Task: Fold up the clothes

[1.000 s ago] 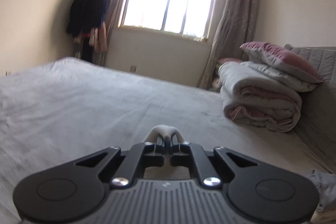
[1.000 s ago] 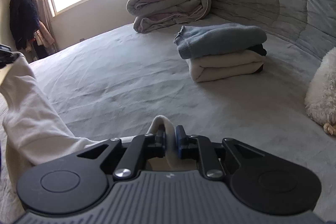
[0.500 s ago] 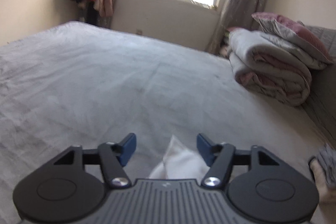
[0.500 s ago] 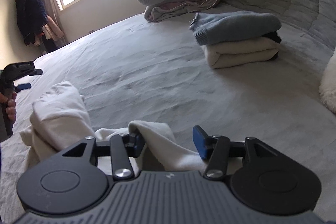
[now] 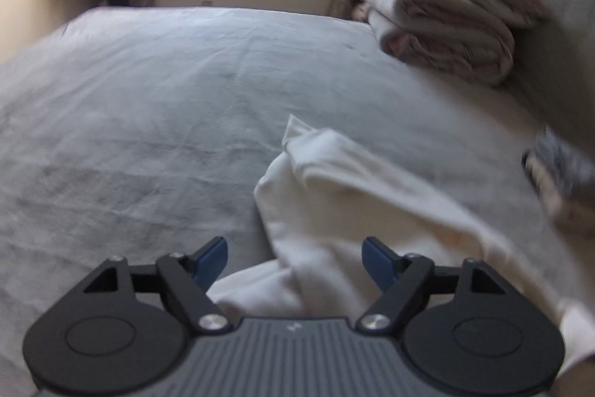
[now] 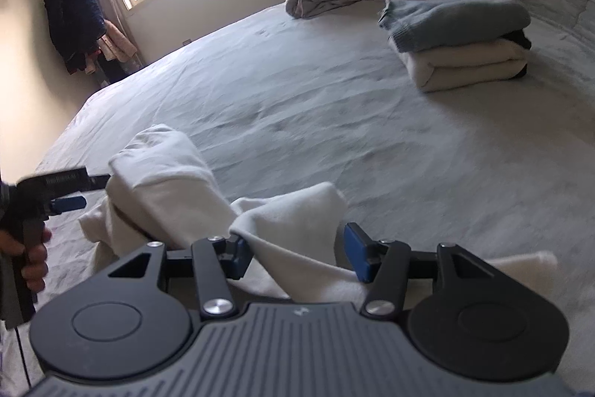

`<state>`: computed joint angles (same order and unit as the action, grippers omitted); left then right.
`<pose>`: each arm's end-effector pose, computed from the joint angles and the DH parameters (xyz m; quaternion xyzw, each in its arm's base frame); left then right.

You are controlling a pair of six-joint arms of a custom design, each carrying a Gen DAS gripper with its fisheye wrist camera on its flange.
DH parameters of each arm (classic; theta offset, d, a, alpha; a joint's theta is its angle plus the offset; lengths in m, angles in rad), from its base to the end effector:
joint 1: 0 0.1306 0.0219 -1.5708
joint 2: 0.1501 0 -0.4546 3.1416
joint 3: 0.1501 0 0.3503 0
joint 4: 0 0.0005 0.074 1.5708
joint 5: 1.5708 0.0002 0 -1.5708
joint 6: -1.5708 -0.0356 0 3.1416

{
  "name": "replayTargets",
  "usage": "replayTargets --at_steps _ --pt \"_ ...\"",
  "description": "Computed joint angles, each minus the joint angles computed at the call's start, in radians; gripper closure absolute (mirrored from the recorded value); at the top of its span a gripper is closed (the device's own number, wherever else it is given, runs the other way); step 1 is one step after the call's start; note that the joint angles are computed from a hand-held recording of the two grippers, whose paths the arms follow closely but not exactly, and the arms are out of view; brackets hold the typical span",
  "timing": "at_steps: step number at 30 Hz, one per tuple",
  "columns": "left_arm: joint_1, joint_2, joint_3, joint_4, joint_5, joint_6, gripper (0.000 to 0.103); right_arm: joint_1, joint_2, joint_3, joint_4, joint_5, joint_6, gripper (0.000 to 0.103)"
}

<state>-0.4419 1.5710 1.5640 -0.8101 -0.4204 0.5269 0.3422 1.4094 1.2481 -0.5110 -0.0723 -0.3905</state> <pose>0.4697 -0.2067 0.4998 -0.1153 0.9053 0.0041 0.4088 0.4214 0.1523 0.4606 0.0061 0.9003 0.1859 0.3935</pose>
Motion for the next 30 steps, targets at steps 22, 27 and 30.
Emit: replayTargets --at_steps 22,27,30 --pt "0.038 -0.054 -0.172 0.096 0.115 0.030 0.087 0.098 0.067 0.011 -0.004 0.028 0.190 0.031" --pt "-0.013 -0.069 -0.129 0.022 0.079 0.067 0.095 0.095 0.097 0.001 0.039 0.044 0.240 0.045" --pt "-0.036 -0.096 -0.124 0.000 0.079 0.094 0.095 0.073 0.104 0.012 0.034 0.017 0.211 0.090"
